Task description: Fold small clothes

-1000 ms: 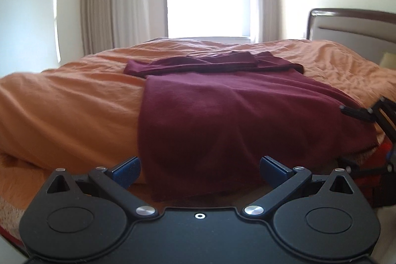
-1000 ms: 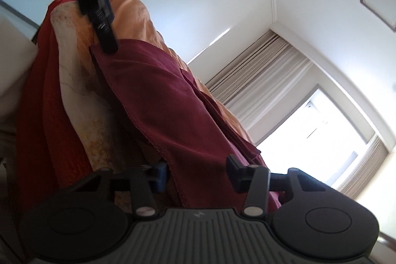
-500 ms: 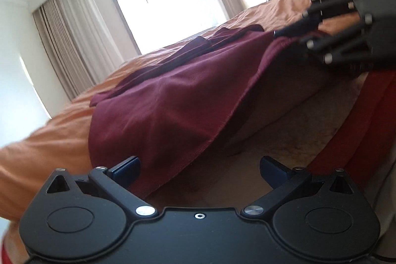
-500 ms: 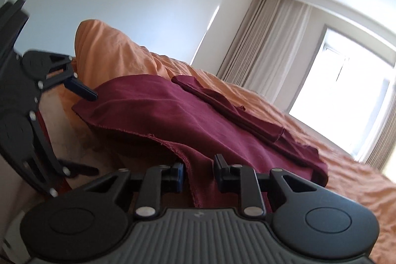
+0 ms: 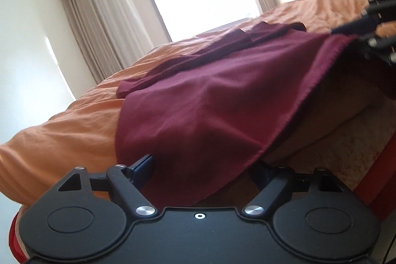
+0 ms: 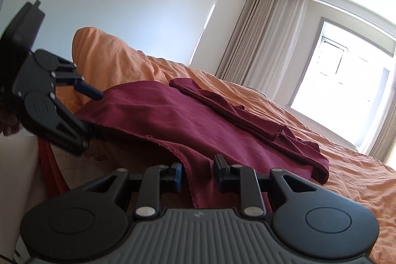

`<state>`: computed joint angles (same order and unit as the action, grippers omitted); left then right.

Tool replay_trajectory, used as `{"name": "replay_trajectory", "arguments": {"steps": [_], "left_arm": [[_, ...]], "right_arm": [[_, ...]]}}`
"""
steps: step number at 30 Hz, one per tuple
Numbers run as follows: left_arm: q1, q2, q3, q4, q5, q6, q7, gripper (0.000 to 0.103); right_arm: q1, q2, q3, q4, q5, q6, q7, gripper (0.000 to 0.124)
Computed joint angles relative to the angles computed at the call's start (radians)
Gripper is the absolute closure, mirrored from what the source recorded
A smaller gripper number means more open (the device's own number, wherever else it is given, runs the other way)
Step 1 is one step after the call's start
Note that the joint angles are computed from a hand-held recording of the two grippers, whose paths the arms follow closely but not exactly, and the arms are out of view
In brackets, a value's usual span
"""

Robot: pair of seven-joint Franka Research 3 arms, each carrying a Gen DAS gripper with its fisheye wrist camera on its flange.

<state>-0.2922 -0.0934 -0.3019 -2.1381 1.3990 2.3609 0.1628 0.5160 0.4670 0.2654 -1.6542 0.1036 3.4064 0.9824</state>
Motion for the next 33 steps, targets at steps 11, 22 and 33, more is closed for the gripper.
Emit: {"name": "replay_trajectory", "arguments": {"steps": [11, 22, 33], "left_arm": [[0.033, -0.074, -0.003, -0.001, 0.116, 0.07, -0.1, 0.042], [0.077, -0.046, 0.018, 0.073, 0.116, 0.145, -0.207, 0.043], [0.085, -0.032, 0.024, 0.101, 0.096, 0.149, -0.199, 0.044]], "right_arm": [[0.079, -0.018, -0.087, -0.041, 0.044, 0.037, -0.039, 0.061], [0.538, 0.139, -0.51, 0.064, 0.548, 0.206, -0.441, 0.03], [0.359, 0.109, -0.309, 0.077, 0.476, 0.292, -0.354, 0.077]]}}
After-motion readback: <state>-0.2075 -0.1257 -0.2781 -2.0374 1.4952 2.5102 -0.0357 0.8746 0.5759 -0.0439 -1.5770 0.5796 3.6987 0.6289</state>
